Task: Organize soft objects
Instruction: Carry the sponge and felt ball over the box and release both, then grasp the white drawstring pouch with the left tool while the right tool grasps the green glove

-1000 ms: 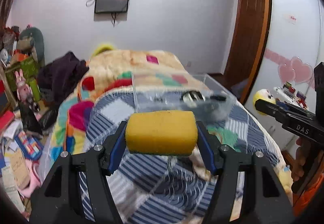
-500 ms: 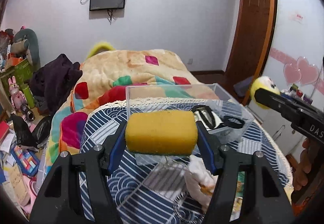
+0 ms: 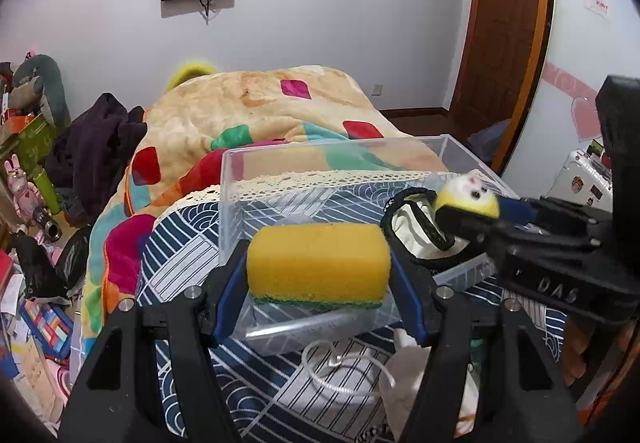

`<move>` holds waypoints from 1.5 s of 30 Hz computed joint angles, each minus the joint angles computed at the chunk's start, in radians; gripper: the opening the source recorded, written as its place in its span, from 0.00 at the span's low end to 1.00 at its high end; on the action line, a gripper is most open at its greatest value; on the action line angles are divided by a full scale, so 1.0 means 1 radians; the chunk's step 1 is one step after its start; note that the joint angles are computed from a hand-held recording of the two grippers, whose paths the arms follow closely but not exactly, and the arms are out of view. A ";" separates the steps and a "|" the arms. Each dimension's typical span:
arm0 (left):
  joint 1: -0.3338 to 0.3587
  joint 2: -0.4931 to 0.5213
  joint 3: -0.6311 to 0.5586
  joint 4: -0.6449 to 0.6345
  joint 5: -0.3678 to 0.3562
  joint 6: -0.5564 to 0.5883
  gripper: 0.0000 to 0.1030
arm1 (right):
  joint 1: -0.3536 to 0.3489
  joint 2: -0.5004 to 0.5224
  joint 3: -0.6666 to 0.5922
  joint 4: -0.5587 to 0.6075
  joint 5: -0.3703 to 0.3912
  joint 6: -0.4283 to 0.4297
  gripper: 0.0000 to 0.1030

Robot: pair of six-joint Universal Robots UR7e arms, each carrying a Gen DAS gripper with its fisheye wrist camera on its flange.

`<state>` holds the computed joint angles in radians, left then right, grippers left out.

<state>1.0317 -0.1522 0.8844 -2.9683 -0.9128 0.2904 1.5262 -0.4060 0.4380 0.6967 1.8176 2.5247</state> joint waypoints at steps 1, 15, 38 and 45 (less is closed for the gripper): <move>0.001 0.006 -0.013 0.012 0.002 -0.003 0.63 | -0.001 0.009 -0.016 0.017 0.003 0.000 0.42; -0.001 -0.009 -0.007 0.022 -0.007 -0.043 0.85 | 0.001 -0.070 0.113 -0.085 0.021 -0.032 0.69; -0.039 -0.145 0.362 -0.147 -0.040 -0.020 0.98 | -0.027 -0.337 0.624 -0.412 -0.012 -0.119 0.91; -0.030 -0.103 0.322 -0.097 -0.034 -0.053 0.98 | -0.054 -0.251 0.527 -0.290 0.049 -0.075 0.90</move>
<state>1.0019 -0.2550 1.2064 -3.0653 -0.9473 0.2375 1.4721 -0.6566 0.9648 0.4069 1.8671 2.4500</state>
